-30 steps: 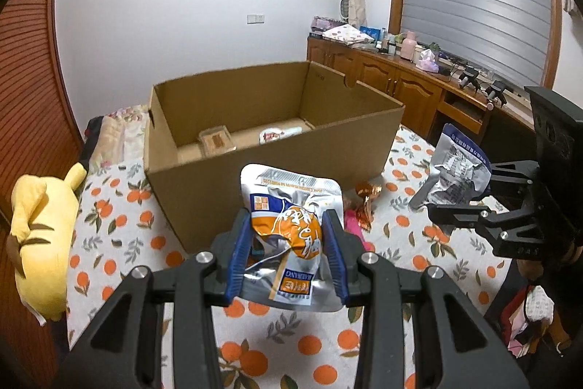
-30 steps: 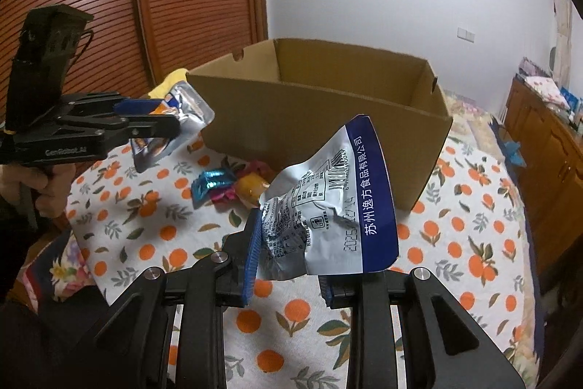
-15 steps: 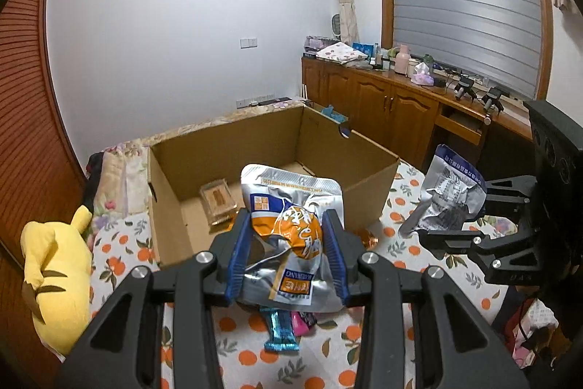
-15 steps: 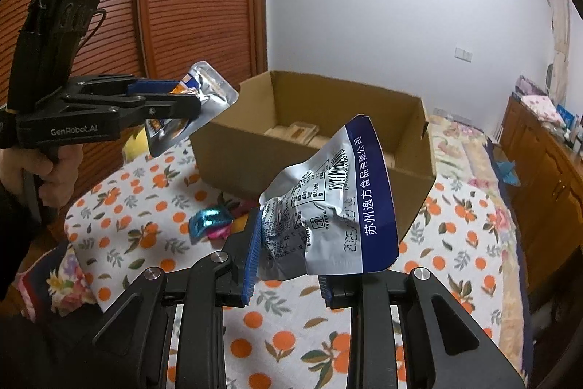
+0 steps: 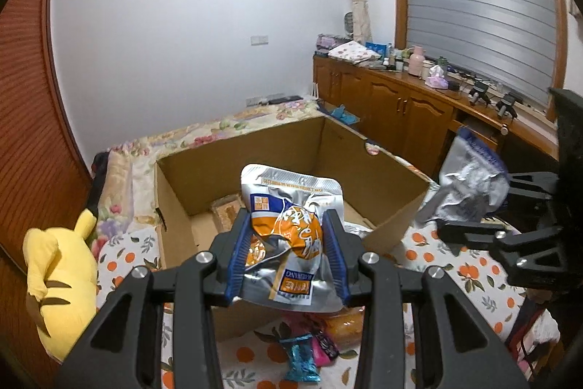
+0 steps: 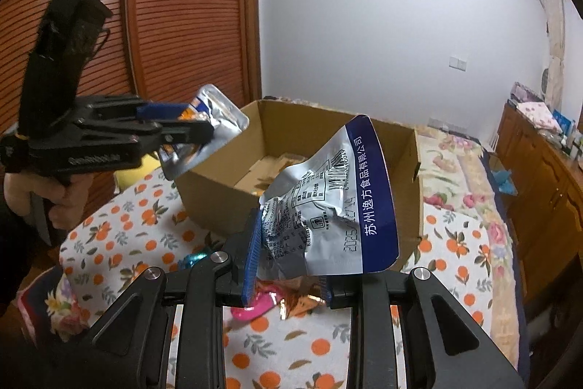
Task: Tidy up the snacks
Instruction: 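Lift the silver-orange pouch and white blue-striped pouch over the box, then open both tools to drop the two pouches into the box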
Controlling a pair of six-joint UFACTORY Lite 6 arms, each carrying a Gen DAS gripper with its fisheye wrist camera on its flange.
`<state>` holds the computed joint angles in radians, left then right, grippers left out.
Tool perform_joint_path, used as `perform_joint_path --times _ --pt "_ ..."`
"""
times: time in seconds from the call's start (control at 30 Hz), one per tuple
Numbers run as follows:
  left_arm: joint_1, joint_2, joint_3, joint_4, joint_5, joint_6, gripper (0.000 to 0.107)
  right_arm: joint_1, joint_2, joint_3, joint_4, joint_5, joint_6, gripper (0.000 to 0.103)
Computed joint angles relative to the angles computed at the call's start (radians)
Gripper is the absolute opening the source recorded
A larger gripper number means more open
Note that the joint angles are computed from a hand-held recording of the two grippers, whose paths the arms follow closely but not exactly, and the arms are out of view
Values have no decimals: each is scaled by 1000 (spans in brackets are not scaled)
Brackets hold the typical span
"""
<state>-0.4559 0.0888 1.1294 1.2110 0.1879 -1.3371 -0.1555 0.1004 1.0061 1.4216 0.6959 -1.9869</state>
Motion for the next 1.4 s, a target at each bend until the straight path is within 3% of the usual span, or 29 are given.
perform_joint_path --times 0.73,0.9,1.13,1.4 --pt "106 221 163 -37 -5 16 40 186 241 284 -90 -189 197 26" --pt "120 213 153 -72 -19 50 43 201 311 349 -128 -211 257 26" --pt "133 181 121 4 -33 -23 54 230 406 460 -225 -252 390 26" --pt "125 113 56 149 -40 -165 55 237 476 548 -303 -248 515 26"
